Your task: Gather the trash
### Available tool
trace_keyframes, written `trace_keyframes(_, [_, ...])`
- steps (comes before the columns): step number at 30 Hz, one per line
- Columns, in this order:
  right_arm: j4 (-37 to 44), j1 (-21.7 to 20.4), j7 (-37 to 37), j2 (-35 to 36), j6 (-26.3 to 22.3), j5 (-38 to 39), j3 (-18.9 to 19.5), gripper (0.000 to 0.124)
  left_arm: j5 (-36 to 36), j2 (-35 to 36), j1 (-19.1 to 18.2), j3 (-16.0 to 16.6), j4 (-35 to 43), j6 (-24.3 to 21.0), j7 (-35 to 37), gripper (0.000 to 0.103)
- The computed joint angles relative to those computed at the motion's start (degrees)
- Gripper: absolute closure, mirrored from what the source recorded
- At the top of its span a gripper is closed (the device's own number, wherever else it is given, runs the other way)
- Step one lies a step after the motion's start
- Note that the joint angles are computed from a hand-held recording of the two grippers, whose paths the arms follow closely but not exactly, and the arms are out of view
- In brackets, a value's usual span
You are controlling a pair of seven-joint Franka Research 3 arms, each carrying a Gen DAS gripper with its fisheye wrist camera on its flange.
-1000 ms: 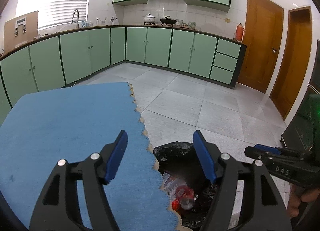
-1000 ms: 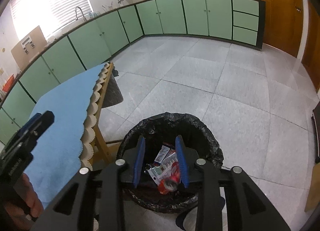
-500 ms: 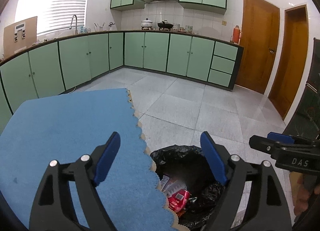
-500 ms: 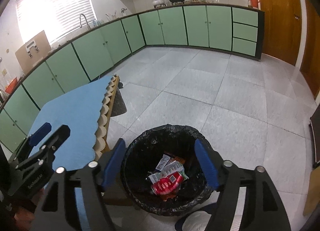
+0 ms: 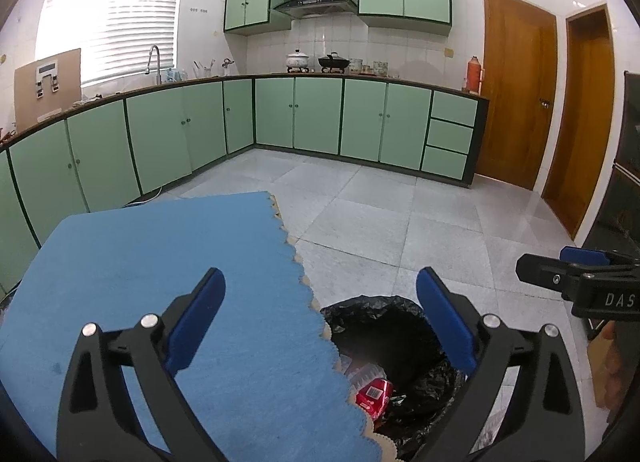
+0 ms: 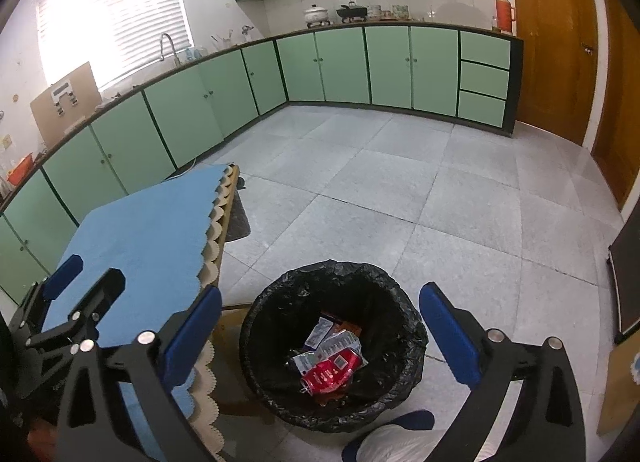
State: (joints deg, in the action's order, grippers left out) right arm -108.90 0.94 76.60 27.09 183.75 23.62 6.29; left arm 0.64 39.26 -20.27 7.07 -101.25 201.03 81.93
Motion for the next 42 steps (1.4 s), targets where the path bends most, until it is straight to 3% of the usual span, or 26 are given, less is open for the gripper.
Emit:
trace_keyframes(9, [-3.05, -1.89, -1.23, -3.09, 1.49, 0.10, 2.90, 0.027, -3.87, -4.02, -1.33, 1.40, -4.88, 2.67, 1.66, 0.009])
trace_keyframes(32, [-7.92, -6.53, -1.18, -7.32, 5.10, -2.68, 9.26, 0.027, -14.96, -9.96, -2.54, 0.15, -11.57, 5.98, 11.38, 0.009])
trace_keyframes(42, [-8.66, -6.29, 0.89, -7.57, 5.75, -4.84, 8.99, 0.027, -16.04, -10.60, -1.31, -1.41, -12.34, 6.89, 13.20, 0.009])
